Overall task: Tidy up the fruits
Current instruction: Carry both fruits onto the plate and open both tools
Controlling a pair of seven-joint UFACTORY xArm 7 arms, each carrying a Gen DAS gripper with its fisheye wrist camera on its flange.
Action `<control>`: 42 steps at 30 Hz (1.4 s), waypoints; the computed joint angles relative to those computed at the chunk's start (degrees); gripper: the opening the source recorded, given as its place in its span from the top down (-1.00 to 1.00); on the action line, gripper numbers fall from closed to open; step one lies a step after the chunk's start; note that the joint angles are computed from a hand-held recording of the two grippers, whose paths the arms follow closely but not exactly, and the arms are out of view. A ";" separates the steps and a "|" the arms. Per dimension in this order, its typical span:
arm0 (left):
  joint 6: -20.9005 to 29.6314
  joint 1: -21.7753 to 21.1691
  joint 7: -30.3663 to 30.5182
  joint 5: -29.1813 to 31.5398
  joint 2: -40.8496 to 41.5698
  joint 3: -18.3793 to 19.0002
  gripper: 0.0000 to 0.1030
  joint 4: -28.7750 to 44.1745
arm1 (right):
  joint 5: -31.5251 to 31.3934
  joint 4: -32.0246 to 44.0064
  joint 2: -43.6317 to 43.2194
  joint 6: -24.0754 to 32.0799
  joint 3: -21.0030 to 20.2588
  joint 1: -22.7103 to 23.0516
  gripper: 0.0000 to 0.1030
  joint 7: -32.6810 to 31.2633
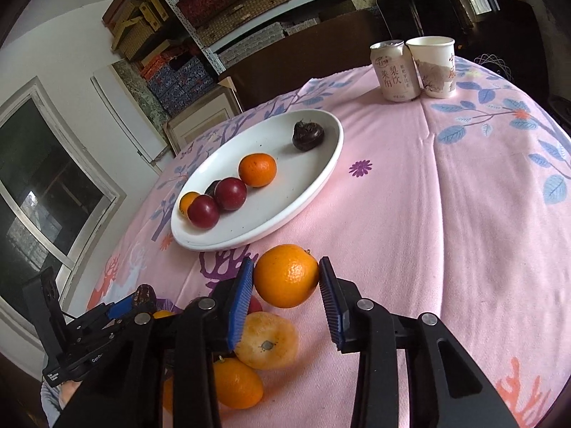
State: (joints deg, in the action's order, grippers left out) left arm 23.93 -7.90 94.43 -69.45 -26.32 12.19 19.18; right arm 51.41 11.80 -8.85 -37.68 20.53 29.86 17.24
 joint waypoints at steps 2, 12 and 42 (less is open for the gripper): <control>1.41 0.42 -1.66 0.16 -0.89 0.35 0.15 0.77 | 2.35 -0.44 -1.12 -1.29 0.87 0.26 0.27 -1.07; -1.75 -7.51 -8.10 -1.76 -2.81 -6.19 0.15 4.46 | 14.47 4.90 -7.96 1.37 2.27 -3.52 0.27 -19.98; -5.69 -6.29 8.63 -20.74 1.76 -13.54 -0.09 5.23 | 14.94 10.56 2.21 -2.44 -1.48 -1.22 -0.14 -22.93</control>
State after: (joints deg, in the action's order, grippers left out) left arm 18.23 -14.20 103.06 -90.19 -24.56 -1.35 24.42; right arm 66.34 22.35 -6.64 -40.11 19.05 28.64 -5.68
